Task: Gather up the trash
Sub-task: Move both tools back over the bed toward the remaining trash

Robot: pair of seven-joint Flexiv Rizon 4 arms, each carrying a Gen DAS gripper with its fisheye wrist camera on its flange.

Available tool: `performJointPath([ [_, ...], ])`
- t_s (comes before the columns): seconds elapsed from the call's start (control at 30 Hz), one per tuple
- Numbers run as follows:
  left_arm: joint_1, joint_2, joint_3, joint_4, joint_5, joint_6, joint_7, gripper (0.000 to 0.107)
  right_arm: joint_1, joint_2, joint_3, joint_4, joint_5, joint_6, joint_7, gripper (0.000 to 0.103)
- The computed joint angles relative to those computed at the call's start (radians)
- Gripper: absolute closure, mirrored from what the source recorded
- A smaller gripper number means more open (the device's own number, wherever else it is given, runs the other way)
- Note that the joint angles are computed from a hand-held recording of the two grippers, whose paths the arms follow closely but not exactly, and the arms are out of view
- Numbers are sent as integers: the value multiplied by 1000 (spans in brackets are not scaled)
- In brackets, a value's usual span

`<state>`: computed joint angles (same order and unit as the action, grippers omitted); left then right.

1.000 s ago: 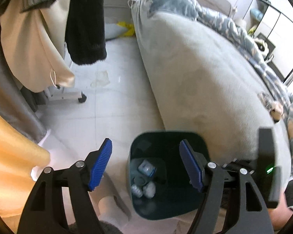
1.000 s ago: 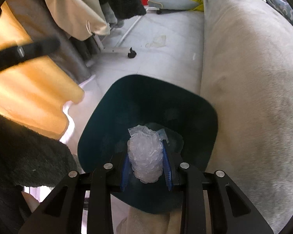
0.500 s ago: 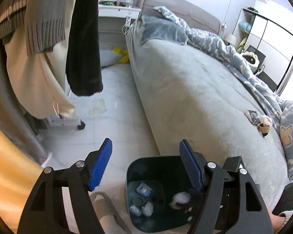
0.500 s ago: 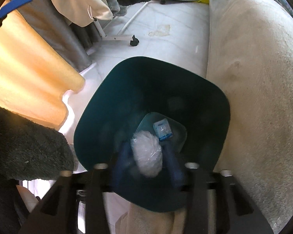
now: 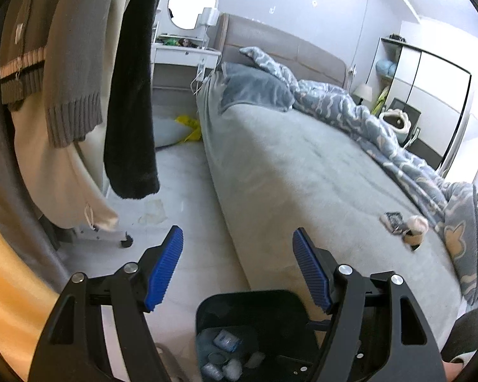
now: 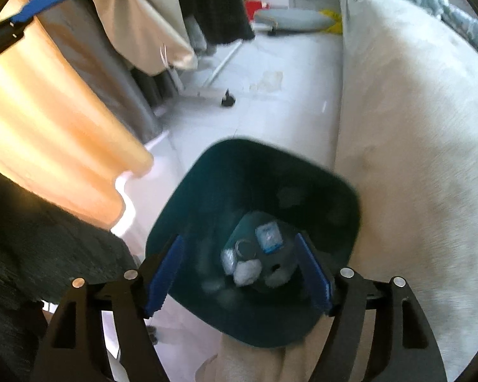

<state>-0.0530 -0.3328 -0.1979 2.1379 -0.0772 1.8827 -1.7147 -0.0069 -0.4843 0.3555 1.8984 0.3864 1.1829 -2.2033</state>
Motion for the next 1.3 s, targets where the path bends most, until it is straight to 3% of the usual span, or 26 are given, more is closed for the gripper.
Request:
performJointPath([
  [0.3,-70,-31,2,-72,-16,22,-8,33,-121,68,21,-43,156,46,-110,22],
  [0.9,-323,-178,85,-283,-112,-53,92,30,-283,78,-84,-155,321,57,-249,18],
  [1.3,-353,-262,36,-395,-128,-117,107,26,-372,55,-96,-211,381,56,-335,16],
])
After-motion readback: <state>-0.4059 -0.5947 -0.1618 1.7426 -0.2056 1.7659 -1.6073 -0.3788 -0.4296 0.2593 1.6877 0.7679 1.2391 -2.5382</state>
